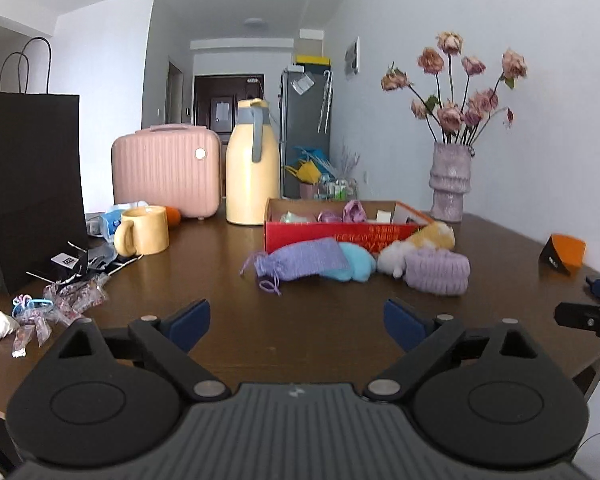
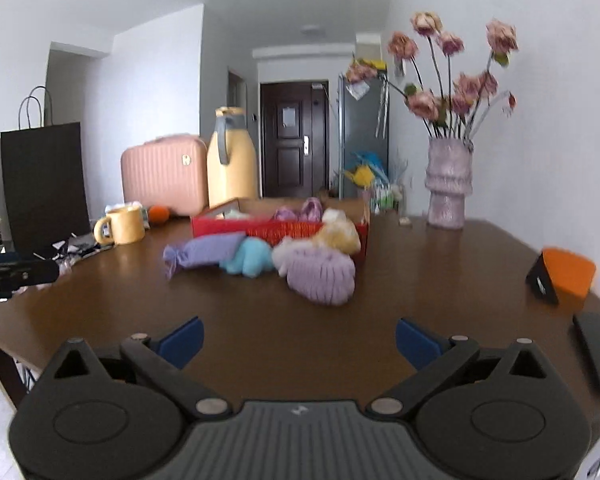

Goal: Organize soft objects
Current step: 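Withdraw both tools from the box back toward the pile, then grasp the lavender fuzzy headband with the left tool while the right tool grasps it too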

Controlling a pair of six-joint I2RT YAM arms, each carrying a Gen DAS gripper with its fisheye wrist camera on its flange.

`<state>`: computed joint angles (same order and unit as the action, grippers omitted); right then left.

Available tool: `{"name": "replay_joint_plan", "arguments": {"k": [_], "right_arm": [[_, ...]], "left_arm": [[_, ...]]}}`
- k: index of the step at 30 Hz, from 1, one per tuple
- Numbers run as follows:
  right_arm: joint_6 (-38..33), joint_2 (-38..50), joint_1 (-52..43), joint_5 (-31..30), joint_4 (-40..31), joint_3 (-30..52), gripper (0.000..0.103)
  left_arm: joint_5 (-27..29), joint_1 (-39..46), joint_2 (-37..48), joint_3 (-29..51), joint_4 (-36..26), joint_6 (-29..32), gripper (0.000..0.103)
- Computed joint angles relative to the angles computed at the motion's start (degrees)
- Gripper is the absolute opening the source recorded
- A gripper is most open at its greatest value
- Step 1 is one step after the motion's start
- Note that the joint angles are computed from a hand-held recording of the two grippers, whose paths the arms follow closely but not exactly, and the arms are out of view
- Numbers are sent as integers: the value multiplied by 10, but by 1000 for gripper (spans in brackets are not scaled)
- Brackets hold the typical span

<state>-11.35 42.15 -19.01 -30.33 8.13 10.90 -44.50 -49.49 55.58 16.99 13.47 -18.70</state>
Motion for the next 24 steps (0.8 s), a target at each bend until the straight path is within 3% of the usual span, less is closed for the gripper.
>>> {"name": "replay_joint_plan", "arguments": {"k": [6,11,18,24], "right_arm": [[18,60,11,17,63,3,103],[41,192,19,26,140,43,99],[95,395,48,56,167,197,92],[164,562,78,77,136,373,81]], "left_arm": [[45,35,66,19,50,4,96],[93,76,160,70,71,12,96],[189,150,294,195,74,26,95],[256,185,433,344,69,37,91]]}}
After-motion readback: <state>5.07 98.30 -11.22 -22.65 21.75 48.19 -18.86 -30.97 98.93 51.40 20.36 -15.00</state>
